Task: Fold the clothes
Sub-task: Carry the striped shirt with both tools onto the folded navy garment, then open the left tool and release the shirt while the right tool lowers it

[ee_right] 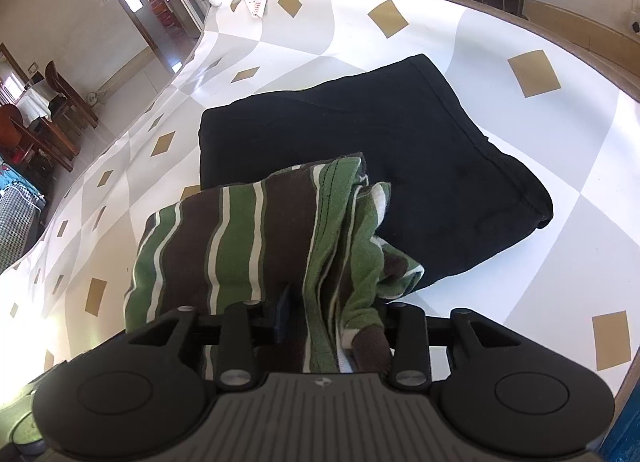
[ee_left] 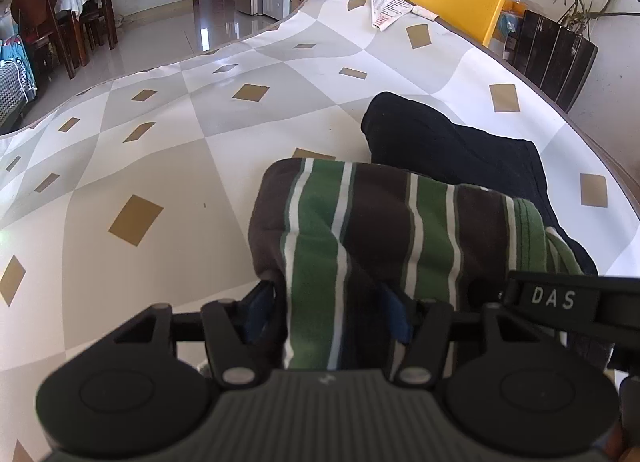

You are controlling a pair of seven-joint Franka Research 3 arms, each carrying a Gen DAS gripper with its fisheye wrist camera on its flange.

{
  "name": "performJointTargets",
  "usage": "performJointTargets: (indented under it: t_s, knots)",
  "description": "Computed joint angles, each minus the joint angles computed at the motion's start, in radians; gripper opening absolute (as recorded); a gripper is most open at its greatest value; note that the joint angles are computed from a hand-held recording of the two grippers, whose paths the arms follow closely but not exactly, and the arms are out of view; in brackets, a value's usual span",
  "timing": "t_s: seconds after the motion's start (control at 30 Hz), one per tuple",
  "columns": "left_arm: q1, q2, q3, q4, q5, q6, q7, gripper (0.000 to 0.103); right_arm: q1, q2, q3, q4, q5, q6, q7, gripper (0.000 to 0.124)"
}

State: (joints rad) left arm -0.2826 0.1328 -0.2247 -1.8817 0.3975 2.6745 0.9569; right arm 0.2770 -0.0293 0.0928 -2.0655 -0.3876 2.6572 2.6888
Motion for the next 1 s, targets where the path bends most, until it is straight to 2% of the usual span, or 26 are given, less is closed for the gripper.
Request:
performJointTargets:
  t_s: [0.03, 0.1, 0.17, 0.4, 0.63, 0.77, 1.0]
  knots:
    - [0.002, -0.012, 0.002, -0.013, -0.001, 0.004, -0.006, 0.068, 0.001, -0.004, 0.001, -0.001, -0.006, -0.006, 0.012, 0.040]
    - [0.011, -0.038, 0.003, -0.041, -0.018, 0.010, -0.005, 0.084, 0.000, -0.018, 0.004, -0.011, -0.018, -0.006, 0.037, 0.046]
    - [0.018, -0.063, 0.002, -0.068, -0.034, 0.012, 0.003, 0.089, -0.004, -0.033, 0.010, -0.020, -0.033, -0.006, 0.061, 0.047]
    - [0.029, -0.147, -0.002, -0.141, -0.023, -0.031, -0.004, 0.092, -0.022, -0.085, 0.042, -0.042, -0.102, -0.029, 0.132, 0.048]
    - [0.036, -0.238, -0.005, -0.227, -0.082, -0.050, 0.043, 0.097, -0.018, -0.116, 0.068, -0.057, -0.086, -0.016, 0.071, 0.050]
    - [0.034, -0.275, -0.007, -0.252, -0.105, -0.087, 0.053, 0.099, -0.015, -0.124, 0.087, -0.057, -0.086, -0.045, 0.058, 0.051]
    - [0.033, -0.347, -0.004, -0.314, -0.126, -0.108, 0.072, 0.103, -0.010, -0.136, 0.100, -0.067, -0.079, -0.052, 0.042, 0.052]
